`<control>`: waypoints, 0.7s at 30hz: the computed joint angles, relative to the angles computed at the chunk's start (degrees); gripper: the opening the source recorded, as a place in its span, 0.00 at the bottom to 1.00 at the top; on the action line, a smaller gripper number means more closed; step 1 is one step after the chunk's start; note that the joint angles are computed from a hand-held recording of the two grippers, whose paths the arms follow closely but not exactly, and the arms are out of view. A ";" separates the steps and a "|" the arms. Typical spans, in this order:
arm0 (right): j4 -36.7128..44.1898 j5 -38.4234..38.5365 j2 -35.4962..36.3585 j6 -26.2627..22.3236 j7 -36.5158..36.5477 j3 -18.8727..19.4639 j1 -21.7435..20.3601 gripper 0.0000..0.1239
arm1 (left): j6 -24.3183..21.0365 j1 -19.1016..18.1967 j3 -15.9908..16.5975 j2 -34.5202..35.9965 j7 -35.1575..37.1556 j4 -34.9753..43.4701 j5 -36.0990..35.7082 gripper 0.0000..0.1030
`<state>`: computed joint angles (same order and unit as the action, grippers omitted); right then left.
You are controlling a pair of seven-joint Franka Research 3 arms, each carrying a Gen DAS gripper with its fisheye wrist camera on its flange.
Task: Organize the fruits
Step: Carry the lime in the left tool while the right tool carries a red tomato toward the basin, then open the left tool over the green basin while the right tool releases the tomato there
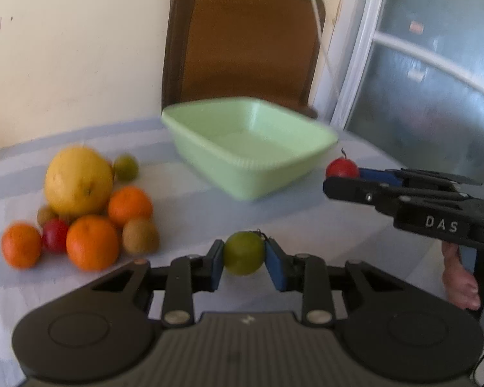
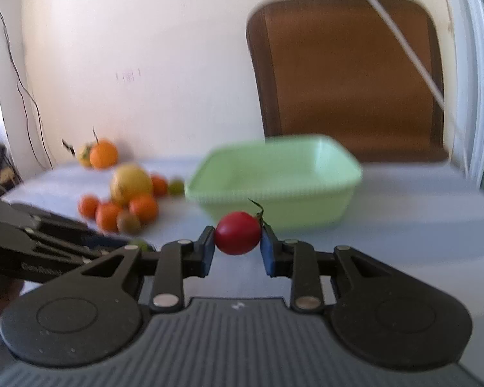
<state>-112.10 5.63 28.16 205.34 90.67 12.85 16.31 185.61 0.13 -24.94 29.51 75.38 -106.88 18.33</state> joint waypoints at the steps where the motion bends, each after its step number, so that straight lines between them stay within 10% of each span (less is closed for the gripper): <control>1: 1.22 1.75 0.28 0.64 -1.07 -1.69 1.65 0.26 | 0.33 0.71 -1.03 0.57 0.23 1.13 -0.01 0.27; 6: 9.71 10.26 4.95 -1.65 -7.25 -8.41 8.08 0.27 | -2.13 5.15 -9.10 7.64 2.31 12.22 -0.71 0.27; 14: 14.49 19.98 8.93 -3.67 -13.70 -13.44 13.63 0.27 | -14.87 -7.32 1.16 17.52 4.01 32.77 -5.14 0.28; 21: 14.87 22.02 9.87 -1.72 -16.52 -11.63 12.59 0.33 | -11.16 -8.22 3.29 15.02 5.89 28.66 -8.73 0.37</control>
